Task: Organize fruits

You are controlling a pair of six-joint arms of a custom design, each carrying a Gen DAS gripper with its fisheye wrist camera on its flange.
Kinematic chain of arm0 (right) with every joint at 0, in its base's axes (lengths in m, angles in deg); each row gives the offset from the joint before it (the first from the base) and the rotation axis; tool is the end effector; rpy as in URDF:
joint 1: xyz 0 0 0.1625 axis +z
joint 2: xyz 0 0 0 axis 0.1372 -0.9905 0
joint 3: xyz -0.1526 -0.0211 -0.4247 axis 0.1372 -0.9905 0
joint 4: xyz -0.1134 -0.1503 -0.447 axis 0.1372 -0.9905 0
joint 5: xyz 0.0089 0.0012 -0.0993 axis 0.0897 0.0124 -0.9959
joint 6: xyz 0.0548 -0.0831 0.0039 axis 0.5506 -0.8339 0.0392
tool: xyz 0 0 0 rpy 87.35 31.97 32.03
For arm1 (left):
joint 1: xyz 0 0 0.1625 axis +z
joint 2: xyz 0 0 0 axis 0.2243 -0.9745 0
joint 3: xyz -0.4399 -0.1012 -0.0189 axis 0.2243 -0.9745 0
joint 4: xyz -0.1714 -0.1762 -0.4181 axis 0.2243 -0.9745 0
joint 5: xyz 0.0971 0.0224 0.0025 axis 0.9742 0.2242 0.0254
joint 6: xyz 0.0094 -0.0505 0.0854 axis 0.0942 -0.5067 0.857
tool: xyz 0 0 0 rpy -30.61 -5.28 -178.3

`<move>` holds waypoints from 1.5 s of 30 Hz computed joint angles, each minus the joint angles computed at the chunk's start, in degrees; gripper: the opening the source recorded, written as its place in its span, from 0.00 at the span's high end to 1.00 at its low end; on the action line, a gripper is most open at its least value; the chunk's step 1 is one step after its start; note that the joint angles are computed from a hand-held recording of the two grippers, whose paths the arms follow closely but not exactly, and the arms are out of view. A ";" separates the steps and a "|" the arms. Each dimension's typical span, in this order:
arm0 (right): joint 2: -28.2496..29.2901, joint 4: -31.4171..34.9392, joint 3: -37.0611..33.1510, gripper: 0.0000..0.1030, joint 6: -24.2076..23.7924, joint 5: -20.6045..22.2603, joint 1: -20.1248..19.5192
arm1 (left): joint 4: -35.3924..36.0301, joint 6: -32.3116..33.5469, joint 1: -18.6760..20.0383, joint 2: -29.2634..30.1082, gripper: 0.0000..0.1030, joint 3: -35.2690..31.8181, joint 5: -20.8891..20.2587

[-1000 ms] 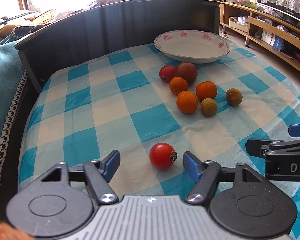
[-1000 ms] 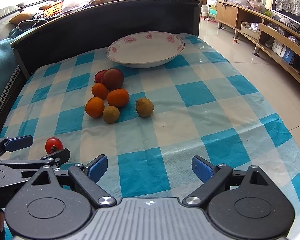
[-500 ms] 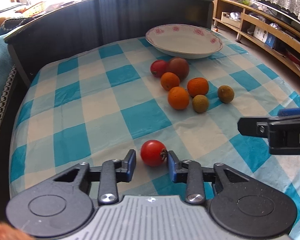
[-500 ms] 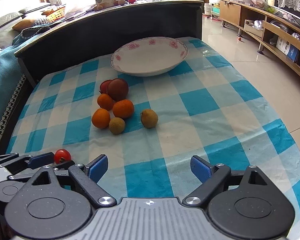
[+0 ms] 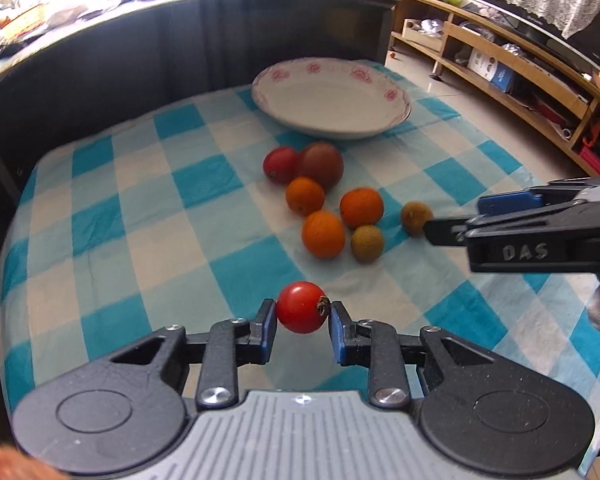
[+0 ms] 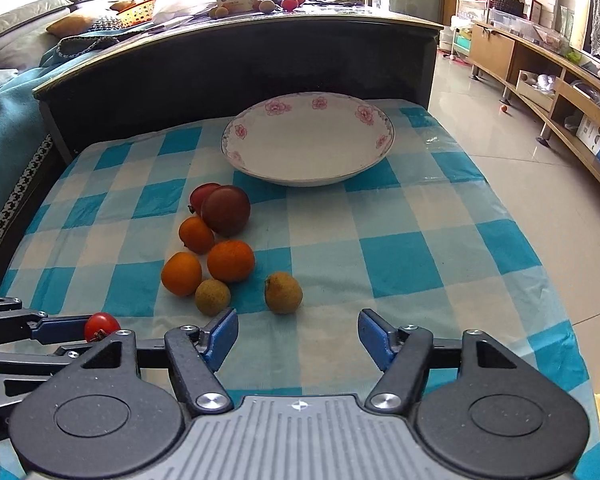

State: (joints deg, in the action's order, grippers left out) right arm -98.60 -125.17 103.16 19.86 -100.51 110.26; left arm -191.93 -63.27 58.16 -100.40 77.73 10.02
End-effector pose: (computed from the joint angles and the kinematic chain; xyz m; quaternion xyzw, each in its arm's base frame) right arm 0.3575 -0.5101 -0.1077 0.2916 -0.8830 0.2380 0.2806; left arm 0.0541 -0.4554 0.2953 0.1553 0.8898 -0.2823 0.3232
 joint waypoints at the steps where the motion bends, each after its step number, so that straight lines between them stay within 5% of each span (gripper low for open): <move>1: 0.05 0.64 -0.48 0.47 -0.54 0.38 -0.18 | 0.22 0.95 -0.07 0.35 0.64 -0.74 -0.37; 11: 1.40 9.77 -4.85 0.82 -3.31 1.76 -1.43 | 1.22 3.84 1.68 4.75 0.64 -6.16 -3.99; 27: -0.79 11.01 -5.65 0.82 0.39 5.39 -2.41 | -2.24 5.06 2.57 10.25 0.64 -11.05 -5.33; 45: 3.73 9.72 -15.55 0.82 -0.39 8.28 -4.21 | -8.85 9.66 5.16 21.17 0.64 -20.37 -7.89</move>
